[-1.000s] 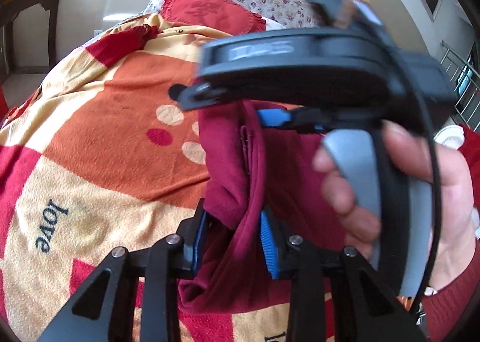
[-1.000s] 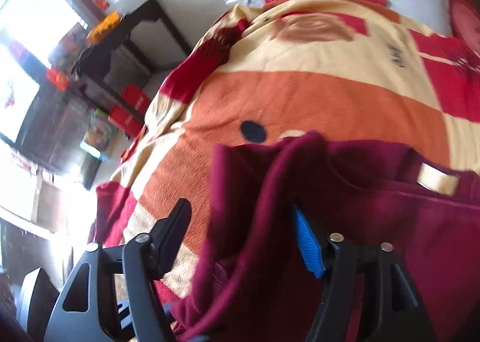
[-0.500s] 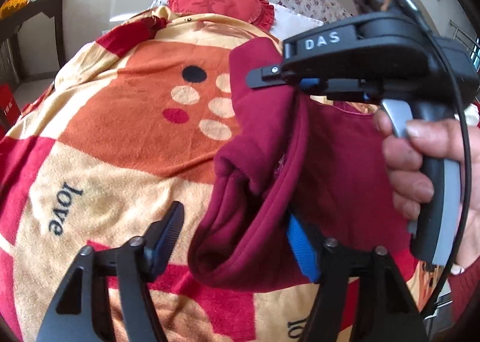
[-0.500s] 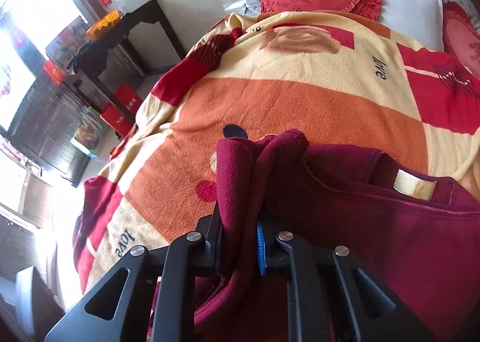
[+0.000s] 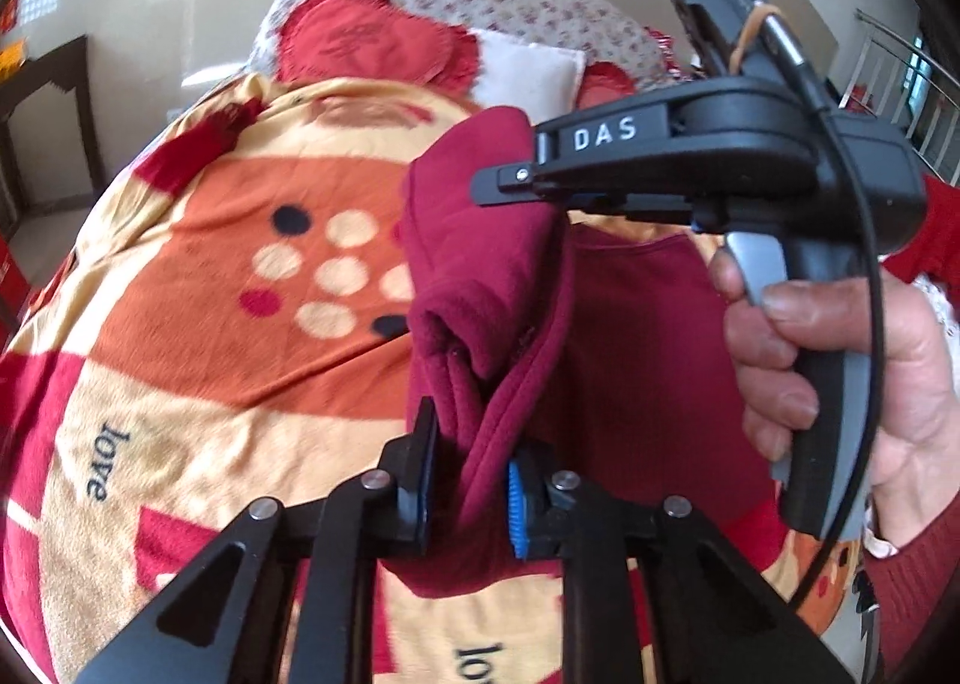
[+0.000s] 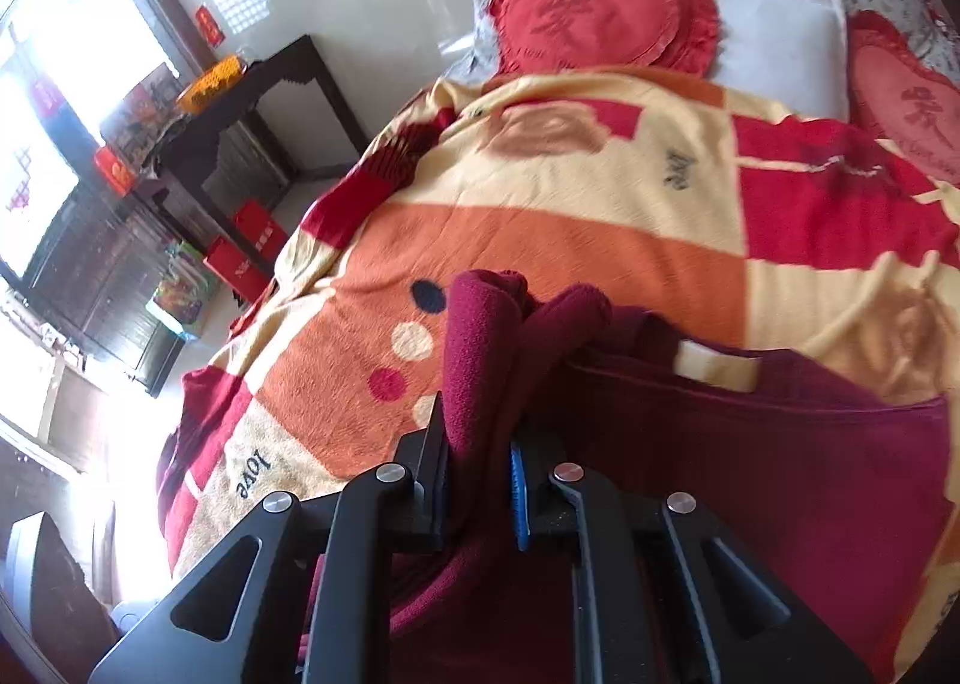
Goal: Fold small clothes
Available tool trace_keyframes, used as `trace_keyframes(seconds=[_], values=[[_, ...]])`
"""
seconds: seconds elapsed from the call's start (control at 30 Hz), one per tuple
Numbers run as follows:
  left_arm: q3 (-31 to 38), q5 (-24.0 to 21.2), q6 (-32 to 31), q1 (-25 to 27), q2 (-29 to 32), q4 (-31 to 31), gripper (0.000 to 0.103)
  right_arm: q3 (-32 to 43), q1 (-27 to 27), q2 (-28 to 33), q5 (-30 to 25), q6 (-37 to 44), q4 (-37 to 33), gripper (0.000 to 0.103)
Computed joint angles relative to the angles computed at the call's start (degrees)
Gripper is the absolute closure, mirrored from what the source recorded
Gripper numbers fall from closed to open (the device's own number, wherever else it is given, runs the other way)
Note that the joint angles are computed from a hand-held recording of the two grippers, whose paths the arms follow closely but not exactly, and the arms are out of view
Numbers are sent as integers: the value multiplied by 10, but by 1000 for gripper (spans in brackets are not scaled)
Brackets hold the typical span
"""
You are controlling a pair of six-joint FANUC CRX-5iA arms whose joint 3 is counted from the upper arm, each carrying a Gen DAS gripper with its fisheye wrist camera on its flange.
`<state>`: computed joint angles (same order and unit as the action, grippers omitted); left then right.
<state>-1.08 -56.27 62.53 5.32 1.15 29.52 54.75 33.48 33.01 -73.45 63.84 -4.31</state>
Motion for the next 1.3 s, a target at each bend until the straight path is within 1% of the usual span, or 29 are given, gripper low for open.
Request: trace_keyframes(seconds=[0.2,0.33,0.53,0.7,0.77,0.83,0.87,0.9,0.93,0.97,1.0,1.07,1.13,1.17,1.2,1.27,1.3], values=[[25,-5,-15,-40,10,24,85,-85,-21,-69,45,2,5,103],[43,-8,-22,-78,23,35,86,-144,-42,-116,75,0,9,103],[70,-14,-2,-134,60,26,86,-231,-80,-174,99,-13,10,103],[86,-15,20,-168,86,2,86,-290,-107,-203,112,-22,1,103],[89,-17,19,-176,94,-4,86,-311,-113,-207,119,-32,7,103],[105,-40,29,-178,103,-18,80,-330,-119,-209,126,-45,11,103],[114,-57,35,-177,106,-26,68,-338,-123,-210,130,-49,6,103],[115,-71,31,-172,104,-22,61,-348,-125,-210,135,-52,8,103],[104,-77,18,-165,96,-7,58,-363,-122,-212,143,-60,26,103],[90,-76,-4,-156,82,4,49,-371,-123,-214,147,-65,27,103],[80,-71,-17,-151,71,6,42,-378,-126,-216,152,-66,19,103],[54,-46,-45,-137,39,-3,38,-392,-134,-227,165,-76,1,103],[41,-26,-57,-126,19,-26,36,-406,-136,-246,176,-81,-14,97],[37,-15,-58,-122,14,-39,36,-413,-136,-257,183,-84,-22,90],[36,-7,-53,-121,12,-54,36,-424,-138,-274,190,-79,-43,80],[41,0,-31,-119,15,-94,36,-433,-136,-292,188,-75,-65,70],[44,1,-21,-118,21,-106,36,-443,-131,-303,188,-82,-69,69]])
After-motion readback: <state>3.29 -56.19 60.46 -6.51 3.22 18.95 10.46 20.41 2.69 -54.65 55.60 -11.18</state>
